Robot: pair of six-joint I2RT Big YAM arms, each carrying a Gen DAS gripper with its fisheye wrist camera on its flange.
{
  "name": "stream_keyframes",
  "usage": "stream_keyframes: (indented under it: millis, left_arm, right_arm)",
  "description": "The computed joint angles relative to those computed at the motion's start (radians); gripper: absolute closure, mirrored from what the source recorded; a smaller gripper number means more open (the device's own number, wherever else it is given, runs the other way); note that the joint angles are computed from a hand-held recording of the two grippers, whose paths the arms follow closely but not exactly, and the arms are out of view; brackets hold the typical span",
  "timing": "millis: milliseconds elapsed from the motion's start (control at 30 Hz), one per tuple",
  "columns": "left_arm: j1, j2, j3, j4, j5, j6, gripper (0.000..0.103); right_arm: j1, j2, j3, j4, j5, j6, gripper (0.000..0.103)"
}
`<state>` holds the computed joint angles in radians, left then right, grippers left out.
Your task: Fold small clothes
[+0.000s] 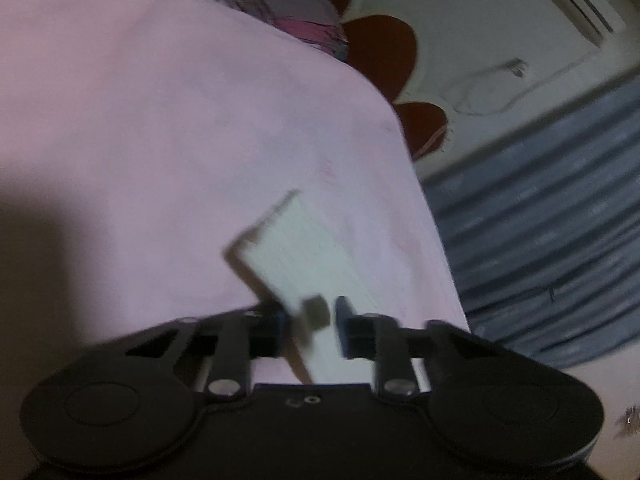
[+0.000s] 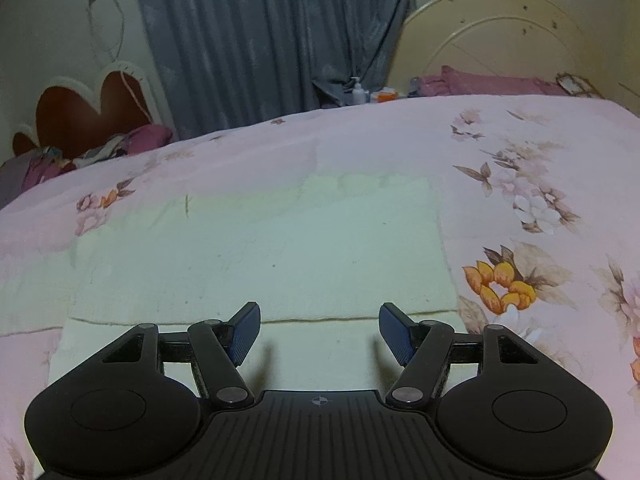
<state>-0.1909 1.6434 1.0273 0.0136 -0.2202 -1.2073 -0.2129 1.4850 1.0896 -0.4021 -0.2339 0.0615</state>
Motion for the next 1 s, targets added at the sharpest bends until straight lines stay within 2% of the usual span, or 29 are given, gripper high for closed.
stream_keyframes:
  millis: [67, 100, 167, 300, 400, 567, 800, 900, 967, 1000]
  left_arm:
    - [0.000, 0.001, 0.003, -0.009, 0.003, 0.029, 0.100]
    - [-0.018, -0.001, 0.018, -0.029, -0.018, 0.039, 0.100]
    - [-0.041, 0.002, 0.057, -0.064, -0.059, 0.105, 0.100]
    - [-0.095, 0.028, 0.151, -0.080, -0.048, 0.237, 0.100]
    - [-0.148, 0.085, 0.267, -0.111, -0.028, 0.334, 0.100]
    - [-0.230, 0.194, 0.467, -0.164, 0.020, 0.424, 0.100]
    - [-0.360, 0.416, 0.837, -0.375, 0.084, 0.597, 0.100]
    - [-0.410, 0.546, 1.057, -0.518, 0.108, 0.677, 0.100]
    - [-0.443, 0.618, 1.171, -0.588, 0.117, 0.728, 0.100]
    - [-0.461, 0.627, 1.196, -0.648, 0.109, 0.735, 0.100]
  right_arm:
    - [-0.009, -0.002, -0.001, -0.004, -0.004, 0.007, 0.037]
    - [-0.013, -0.002, -0.001, -0.007, -0.005, 0.007, 0.037]
    - [-0.022, -0.006, -0.005, -0.006, -0.009, 0.005, 0.037]
    - [-0.040, 0.000, -0.005, -0.002, -0.022, 0.012, 0.037]
    - [-0.051, 0.008, -0.002, 0.004, -0.032, 0.020, 0.037]
    - [-0.083, 0.010, 0.000, 0.014, -0.064, 0.023, 0.037]
    - [-0.146, 0.012, 0.000, 0.019, -0.098, 0.020, 0.037]
    - [-0.174, 0.018, 0.005, 0.017, -0.112, 0.017, 0.037]
    - [-0.192, 0.022, 0.007, 0.017, -0.120, 0.018, 0.037]
    - [-0.201, 0.022, 0.008, 0.018, -0.123, 0.018, 0.037]
